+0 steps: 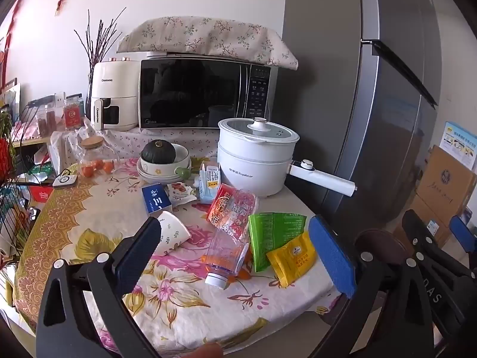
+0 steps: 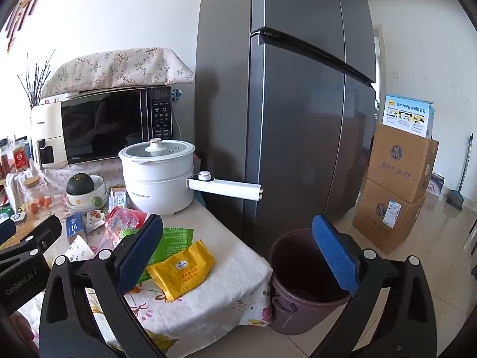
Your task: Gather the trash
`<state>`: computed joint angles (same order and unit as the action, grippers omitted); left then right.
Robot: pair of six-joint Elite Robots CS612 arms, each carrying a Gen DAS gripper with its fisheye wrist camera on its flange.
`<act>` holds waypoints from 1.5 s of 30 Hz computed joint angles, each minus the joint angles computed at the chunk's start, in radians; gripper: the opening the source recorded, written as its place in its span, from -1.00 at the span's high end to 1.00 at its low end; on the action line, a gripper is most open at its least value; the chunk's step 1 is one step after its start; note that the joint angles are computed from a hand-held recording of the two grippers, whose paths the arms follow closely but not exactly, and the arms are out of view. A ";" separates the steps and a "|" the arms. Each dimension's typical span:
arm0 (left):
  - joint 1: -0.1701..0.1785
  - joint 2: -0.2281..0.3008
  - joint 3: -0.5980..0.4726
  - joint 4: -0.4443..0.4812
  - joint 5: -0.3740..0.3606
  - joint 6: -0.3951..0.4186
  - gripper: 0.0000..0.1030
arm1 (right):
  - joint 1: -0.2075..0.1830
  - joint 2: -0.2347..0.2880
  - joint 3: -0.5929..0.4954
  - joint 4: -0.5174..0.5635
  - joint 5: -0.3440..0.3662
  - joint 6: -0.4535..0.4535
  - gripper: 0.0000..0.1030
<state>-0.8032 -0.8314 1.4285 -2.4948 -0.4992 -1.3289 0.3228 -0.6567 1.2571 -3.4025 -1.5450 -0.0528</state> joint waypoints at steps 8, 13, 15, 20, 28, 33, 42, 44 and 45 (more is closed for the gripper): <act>0.006 -0.010 0.009 0.010 -0.024 -0.003 -0.87 | 0.003 0.002 -0.006 0.031 0.002 -0.005 -0.87; 0.007 -0.012 0.018 0.003 -0.019 0.003 -0.87 | 0.004 0.002 -0.011 0.041 0.001 -0.011 -0.87; 0.001 -0.007 0.008 0.025 -0.007 -0.010 -0.87 | 0.005 0.003 -0.010 0.042 0.003 -0.010 -0.87; 0.000 -0.006 0.008 0.025 -0.003 -0.013 -0.87 | 0.006 0.005 -0.008 0.043 0.007 -0.012 -0.87; 0.002 -0.009 0.007 0.043 -0.005 -0.026 -0.87 | 0.005 0.001 -0.004 0.046 0.008 -0.014 -0.87; 0.003 -0.011 0.004 0.067 -0.011 -0.041 -0.87 | 0.006 -0.003 -0.008 0.067 -0.004 -0.030 -0.87; 0.008 -0.014 -0.009 0.134 -0.071 -0.069 -0.87 | 0.007 -0.012 -0.009 0.128 -0.018 -0.060 -0.87; 0.008 -0.013 -0.011 0.139 -0.071 -0.068 -0.87 | 0.007 -0.013 -0.010 0.135 -0.017 -0.057 -0.87; 0.009 -0.012 -0.013 0.139 -0.073 -0.066 -0.87 | 0.007 -0.012 -0.010 0.134 -0.018 -0.057 -0.87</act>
